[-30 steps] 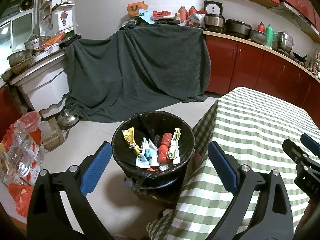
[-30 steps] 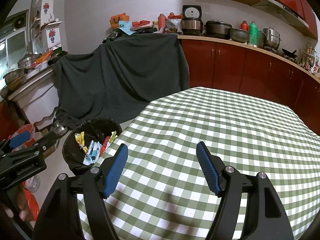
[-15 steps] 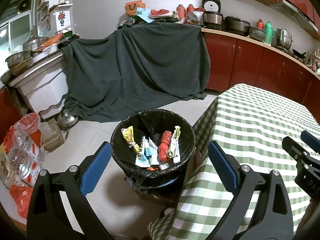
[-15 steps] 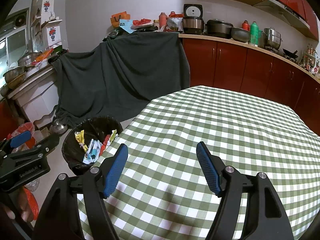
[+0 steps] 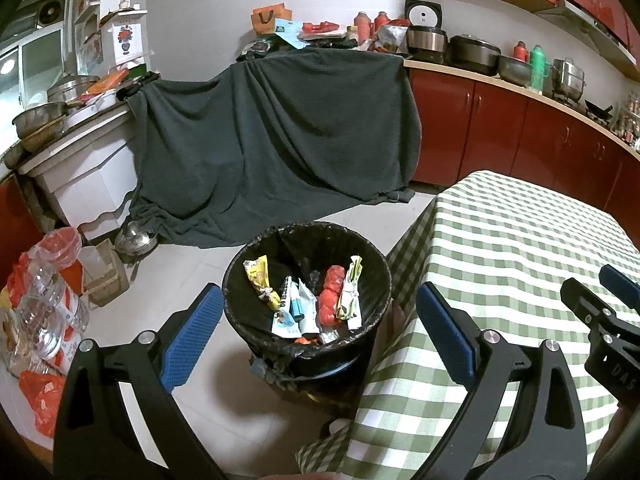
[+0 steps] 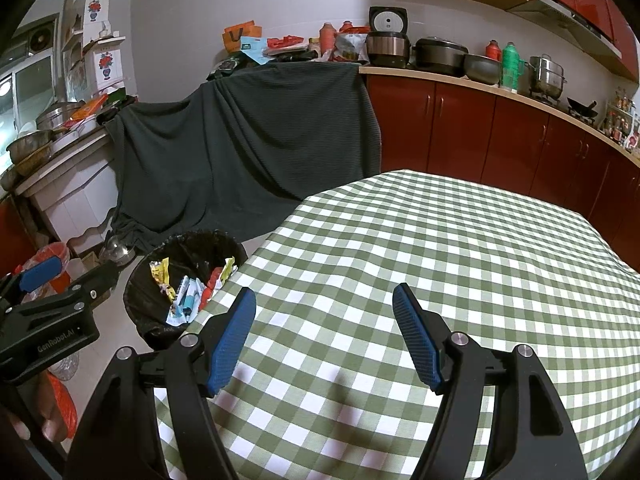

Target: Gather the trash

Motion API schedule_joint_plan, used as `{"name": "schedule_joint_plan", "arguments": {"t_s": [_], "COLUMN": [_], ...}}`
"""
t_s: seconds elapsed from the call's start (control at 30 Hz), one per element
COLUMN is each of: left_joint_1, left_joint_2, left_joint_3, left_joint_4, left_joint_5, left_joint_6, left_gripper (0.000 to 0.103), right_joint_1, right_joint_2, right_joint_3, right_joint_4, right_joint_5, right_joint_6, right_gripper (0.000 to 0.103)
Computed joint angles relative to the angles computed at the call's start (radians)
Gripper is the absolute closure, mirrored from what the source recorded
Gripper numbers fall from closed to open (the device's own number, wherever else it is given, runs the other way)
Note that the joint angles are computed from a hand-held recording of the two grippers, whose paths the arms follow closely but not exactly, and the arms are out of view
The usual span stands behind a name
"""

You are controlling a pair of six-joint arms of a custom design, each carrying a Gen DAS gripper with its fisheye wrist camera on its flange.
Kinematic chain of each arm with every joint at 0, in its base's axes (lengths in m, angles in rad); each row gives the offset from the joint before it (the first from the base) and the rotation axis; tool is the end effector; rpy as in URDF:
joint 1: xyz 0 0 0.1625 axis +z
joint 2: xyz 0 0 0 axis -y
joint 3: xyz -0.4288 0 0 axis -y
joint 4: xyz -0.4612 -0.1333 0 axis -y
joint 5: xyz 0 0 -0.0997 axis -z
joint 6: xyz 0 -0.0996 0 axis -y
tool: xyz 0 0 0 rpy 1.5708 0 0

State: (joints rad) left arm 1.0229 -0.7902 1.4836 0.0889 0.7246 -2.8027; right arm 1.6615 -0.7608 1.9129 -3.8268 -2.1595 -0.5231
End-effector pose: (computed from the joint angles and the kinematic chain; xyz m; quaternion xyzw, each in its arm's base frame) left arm -0.1523 -0.6486 0.0551 0.2187 0.8281 -0.3879 0.3405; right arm 0.1336 -0.6073 0.0885 0.1012 -0.8228 0.4371 0.3489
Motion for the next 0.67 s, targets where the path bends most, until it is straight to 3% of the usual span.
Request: {"name": "schedule_joint_plan", "arguments": {"t_s": [0.53,0.67], "left_joint_1": [-0.002,-0.003], "left_joint_2": [-0.013,0.007], "left_joint_3": [0.012,-0.016], "left_joint_4": [-0.016,0.041], "left_joint_5": [0.038,0.066], "left_joint_6": [0.0,-0.048], "left_gripper": [0.006,0.006], "right_joint_1": [0.001,-0.002], "right_joint_2": [0.003,0.002], "right_joint_3": [-0.003,-0.001], "right_joint_4": [-0.005,-0.034], "right_joint_5": [-0.004,-0.017], "right_joint_6": [-0.001,-0.007], "right_gripper": [0.034,0.027]}}
